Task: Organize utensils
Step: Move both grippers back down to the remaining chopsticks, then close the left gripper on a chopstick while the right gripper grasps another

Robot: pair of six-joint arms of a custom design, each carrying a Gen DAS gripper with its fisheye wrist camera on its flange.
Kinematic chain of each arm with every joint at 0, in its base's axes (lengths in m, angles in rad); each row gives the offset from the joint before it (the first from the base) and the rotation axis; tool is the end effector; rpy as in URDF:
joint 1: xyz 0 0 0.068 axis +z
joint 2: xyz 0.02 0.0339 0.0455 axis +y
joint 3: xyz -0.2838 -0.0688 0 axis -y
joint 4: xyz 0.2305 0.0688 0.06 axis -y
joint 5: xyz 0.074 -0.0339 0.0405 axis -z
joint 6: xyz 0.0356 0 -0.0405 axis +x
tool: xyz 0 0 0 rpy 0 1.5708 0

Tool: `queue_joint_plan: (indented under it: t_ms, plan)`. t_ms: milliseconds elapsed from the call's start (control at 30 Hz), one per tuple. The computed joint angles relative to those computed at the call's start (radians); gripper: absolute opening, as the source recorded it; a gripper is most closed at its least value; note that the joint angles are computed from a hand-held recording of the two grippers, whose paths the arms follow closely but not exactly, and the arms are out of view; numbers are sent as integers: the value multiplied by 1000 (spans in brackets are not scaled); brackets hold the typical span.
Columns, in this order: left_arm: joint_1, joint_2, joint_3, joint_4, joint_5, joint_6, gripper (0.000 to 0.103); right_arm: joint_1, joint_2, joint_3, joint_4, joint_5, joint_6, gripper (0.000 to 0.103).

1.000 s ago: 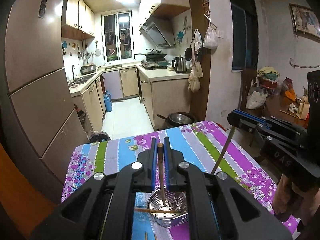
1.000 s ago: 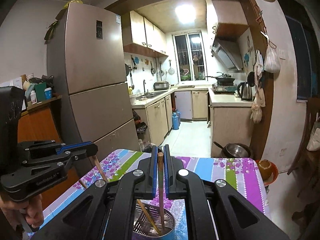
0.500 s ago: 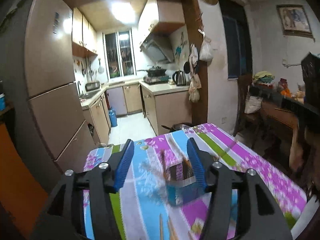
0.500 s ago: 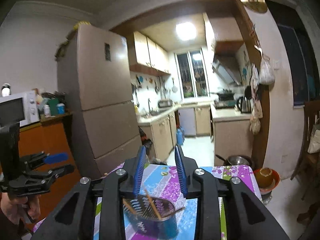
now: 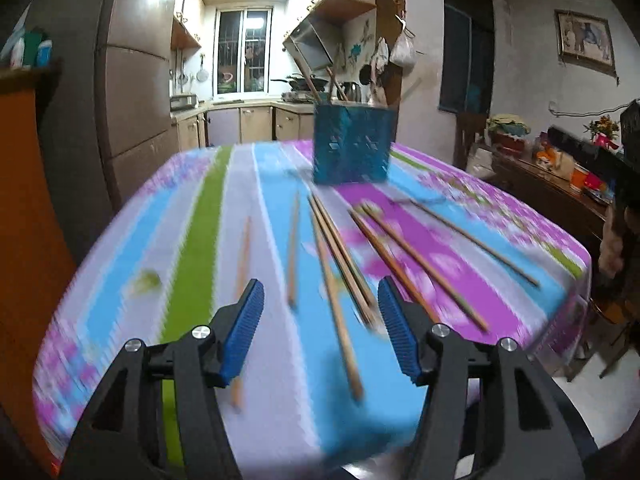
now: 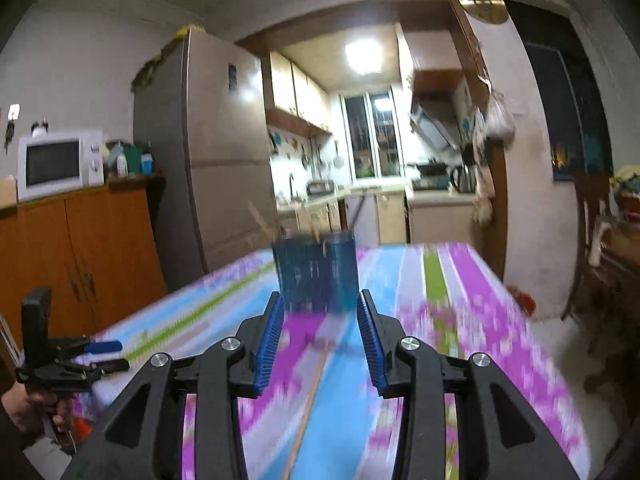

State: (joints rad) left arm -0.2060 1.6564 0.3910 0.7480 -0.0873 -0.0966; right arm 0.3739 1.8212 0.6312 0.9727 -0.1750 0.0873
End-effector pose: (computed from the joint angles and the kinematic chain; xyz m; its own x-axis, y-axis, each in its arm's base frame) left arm 0.2609 -0.0514 0.1403 -0.4944 0.0052 -0.8692 0.0823 0.9958 -0.0409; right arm 0.3126 0.1293 0.1732 -0.2451 -0.0039 -0.9695 -0.4985 0.8582 0.1225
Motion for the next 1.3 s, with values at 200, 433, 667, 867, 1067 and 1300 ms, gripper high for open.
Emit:
queue_joint_plan:
  t_ms: [200,433,667,867,1067,1300]
  plan:
    - [-124,71,-73,181,-132,5,39,66,69,-151,160,102,7,40]
    - [-177,168,-137,336,-228,-41,31,104,114,-234,249,135,17,40]
    - [-169,298,-171,516,-235,-24,27,168,220,-279,396,201,-34,39]
    - [-171,359,-183,622,-237,-6,26,193,309,-240,398,224,-21,28]
    - [-173,403,-179,685,-244,-4,26,204,370,-180,392,255,-24,20]
    - [-189,464,-186,782,-276,5,26,237,429,-168,457,321,-26,17]
